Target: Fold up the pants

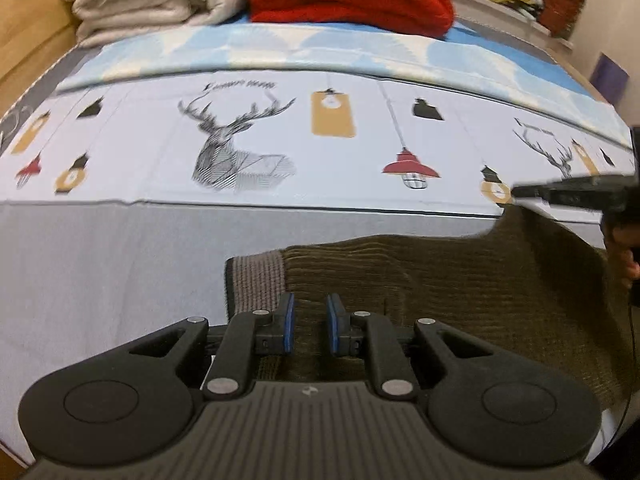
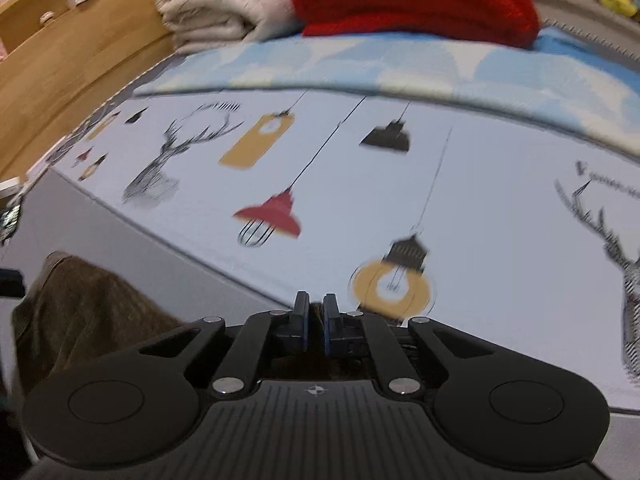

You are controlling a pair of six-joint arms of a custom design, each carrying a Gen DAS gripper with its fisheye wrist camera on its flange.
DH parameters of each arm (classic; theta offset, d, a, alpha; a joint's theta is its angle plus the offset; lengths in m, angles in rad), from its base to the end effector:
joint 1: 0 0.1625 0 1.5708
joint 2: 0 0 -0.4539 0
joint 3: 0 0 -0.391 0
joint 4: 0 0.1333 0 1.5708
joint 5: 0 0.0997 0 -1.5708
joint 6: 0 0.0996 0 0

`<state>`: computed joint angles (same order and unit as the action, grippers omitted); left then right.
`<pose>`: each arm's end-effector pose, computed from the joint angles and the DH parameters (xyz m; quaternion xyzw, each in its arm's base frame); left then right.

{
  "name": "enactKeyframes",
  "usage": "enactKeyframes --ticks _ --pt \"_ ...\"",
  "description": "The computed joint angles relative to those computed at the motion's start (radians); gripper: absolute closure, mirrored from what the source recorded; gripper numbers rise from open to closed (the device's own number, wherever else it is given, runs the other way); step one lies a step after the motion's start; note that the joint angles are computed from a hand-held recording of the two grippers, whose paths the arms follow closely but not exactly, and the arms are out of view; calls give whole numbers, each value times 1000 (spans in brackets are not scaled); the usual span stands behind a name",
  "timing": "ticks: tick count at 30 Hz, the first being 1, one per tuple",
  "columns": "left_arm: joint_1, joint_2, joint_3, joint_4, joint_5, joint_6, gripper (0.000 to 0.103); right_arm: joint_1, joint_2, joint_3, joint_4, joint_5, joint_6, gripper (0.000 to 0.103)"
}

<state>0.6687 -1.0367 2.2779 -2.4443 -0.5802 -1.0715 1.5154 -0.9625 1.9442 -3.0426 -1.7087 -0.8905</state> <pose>-0.2039 -0.4372 0.0964 0.0134 0.8693 -0.3012 0.3918 0.0856 -0.6167 0.1698 0.3772 -0.8914 0.1850 0.1698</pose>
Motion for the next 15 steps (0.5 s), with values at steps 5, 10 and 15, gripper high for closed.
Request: enactKeyframes --ticks 5,10,15 --pt "81 47 -80 230 -92 -47 85 12 40 -10 -100 -63 49 103" --pt "56 27 -60 187 -54 -86 85 23 43 -5 -216 -89 93 102" --pt "57 45 -66 105 -2 -54 77 27 -13 27 -246 -10 121 72"
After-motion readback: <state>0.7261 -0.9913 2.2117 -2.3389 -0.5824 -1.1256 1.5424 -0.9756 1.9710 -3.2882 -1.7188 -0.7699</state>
